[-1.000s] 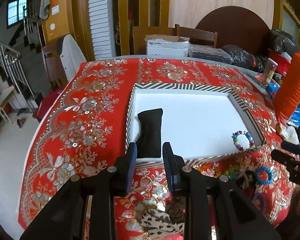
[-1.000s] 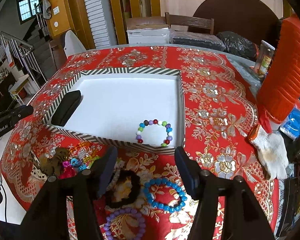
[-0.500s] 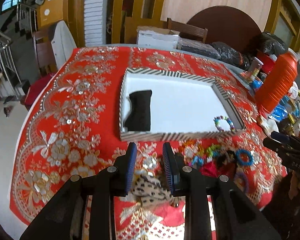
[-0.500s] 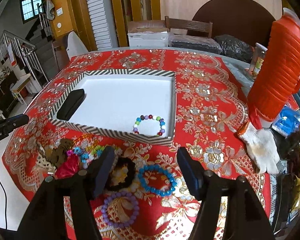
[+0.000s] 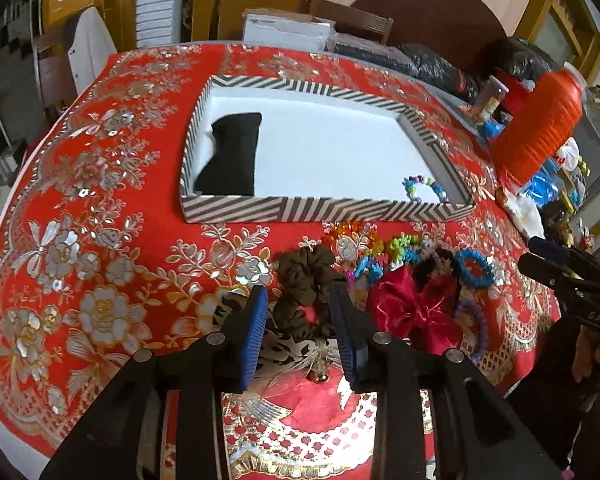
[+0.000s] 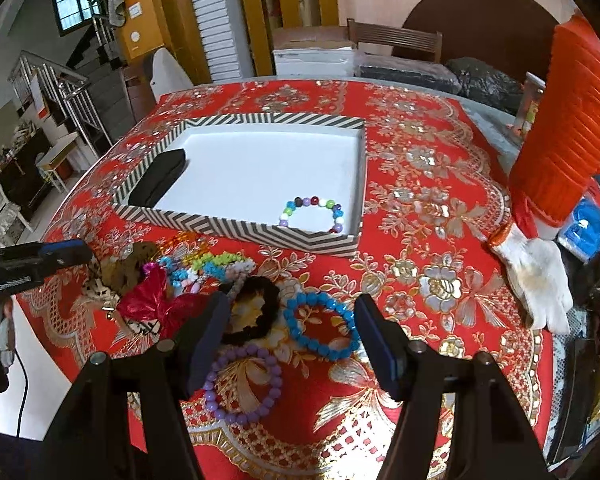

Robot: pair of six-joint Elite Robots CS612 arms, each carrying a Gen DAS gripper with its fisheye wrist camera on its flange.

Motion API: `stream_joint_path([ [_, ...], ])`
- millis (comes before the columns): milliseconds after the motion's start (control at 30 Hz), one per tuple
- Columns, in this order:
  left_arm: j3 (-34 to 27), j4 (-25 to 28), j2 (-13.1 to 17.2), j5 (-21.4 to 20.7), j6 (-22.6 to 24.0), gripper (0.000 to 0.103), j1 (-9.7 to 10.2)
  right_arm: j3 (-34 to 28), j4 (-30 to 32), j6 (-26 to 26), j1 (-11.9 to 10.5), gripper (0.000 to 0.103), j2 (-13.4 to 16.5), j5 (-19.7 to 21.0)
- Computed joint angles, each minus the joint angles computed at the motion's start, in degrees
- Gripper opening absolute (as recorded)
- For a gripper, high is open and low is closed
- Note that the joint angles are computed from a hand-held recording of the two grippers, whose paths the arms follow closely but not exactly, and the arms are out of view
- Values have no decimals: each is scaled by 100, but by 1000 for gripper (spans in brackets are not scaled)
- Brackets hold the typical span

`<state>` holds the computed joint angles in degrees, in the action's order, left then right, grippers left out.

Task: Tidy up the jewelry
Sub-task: 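Reach the left tool to the brown scrunchie while right tool reaches the red bow, then grasp the brown scrunchie with left tool while right tool grasps the red bow clip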

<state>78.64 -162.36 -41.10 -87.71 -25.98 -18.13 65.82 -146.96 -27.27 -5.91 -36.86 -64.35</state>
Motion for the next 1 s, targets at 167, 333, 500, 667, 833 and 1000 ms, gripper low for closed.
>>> stream_joint_path([
  [167, -9, 34, 8, 115, 61, 22, -30, -42, 69, 40, 13, 68, 29, -38],
  [333, -7, 71, 4, 216, 75, 22, -39, -71, 97, 34, 24, 68, 44, -19],
  [500, -8, 86, 8, 257, 96, 22, -38, -47, 211, -224, 49, 68, 21, 86],
  [667, -25, 122, 35, 148, 100, 22, -4, -13, 403, -682, 76, 68, -14, 296],
  [833, -105, 217, 108, -139, 154, 22, 67, -35, 860, -1546, 154, 70, -34, 466],
  [1000, -236, 277, 207, -564, 268, 22, 132, -85, 1212, -2434, 243, 73, -9, 553],
])
